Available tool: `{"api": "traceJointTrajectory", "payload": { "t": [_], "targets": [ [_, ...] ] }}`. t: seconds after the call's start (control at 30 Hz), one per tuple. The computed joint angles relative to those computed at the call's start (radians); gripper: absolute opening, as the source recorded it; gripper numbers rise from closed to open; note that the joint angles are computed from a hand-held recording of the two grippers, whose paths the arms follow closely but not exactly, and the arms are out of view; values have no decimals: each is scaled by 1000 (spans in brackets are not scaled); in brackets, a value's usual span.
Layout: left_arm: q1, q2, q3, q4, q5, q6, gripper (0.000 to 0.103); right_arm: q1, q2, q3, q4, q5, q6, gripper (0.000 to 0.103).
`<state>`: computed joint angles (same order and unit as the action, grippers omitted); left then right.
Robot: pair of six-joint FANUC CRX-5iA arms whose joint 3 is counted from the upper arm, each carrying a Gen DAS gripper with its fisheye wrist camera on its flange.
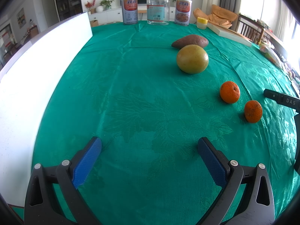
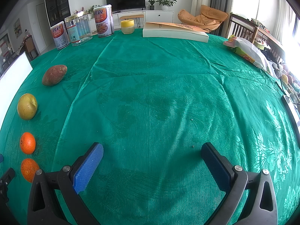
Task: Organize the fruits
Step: 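Move the left gripper to the yellow pomelo and close on it, then carry the pomelo to the box with the left gripper while the right gripper grasps a tangerine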
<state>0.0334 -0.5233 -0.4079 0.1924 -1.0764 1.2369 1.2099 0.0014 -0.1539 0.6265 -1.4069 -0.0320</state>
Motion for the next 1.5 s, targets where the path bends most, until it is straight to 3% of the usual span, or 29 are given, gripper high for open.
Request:
{"api": "traceJointTrajectory", "payload": {
  "t": [0.23,0.3,0.43,0.53,0.67,0.7,0.73,0.77,0.93,1.03,1.1,1.17,1.23,1.33,1.43,1.5],
  "targets": [
    [10,19,11,31,-17,-24,102,0,0,-1,0,0,0,103],
    [37,65,27,140,-51,-100,101,0,0,-1,0,0,0,103],
    [-5,165,109,262,-14,-112,101,0,0,-1,0,0,0,103],
    [-80,312,244,226,-58,-28,101,0,1,0,0,0,0,103],
    [-152,421,349,123,-72,81,100,0,1,0,0,0,0,103],
    [-156,429,352,115,-69,87,95,0,1,0,0,0,0,103],
    [-159,433,353,107,-65,95,83,0,1,0,0,0,0,103],
    [-157,438,355,98,-78,99,57,0,1,0,0,0,0,103],
    [-82,364,272,152,-64,75,56,-6,12,11,0,-8,-11,103],
    [3,290,227,187,-112,35,56,-32,12,35,-37,19,47,103],
    [71,236,203,222,-150,-23,56,-56,-35,40,-98,117,66,91],
    [138,186,187,250,-186,-78,56,-91,-81,47,-175,294,111,80],
    [203,155,182,282,-228,-115,56,-135,-25,185,-349,345,304,80],
    [282,141,193,327,-294,-144,56,-174,165,490,-566,201,587,76],
    [363,127,209,371,-357,-191,56,-178,362,752,-607,-40,663,63],
    [426,116,221,400,-399,-234,56,-181,437,847,-620,-129,673,48]
  ]
}}
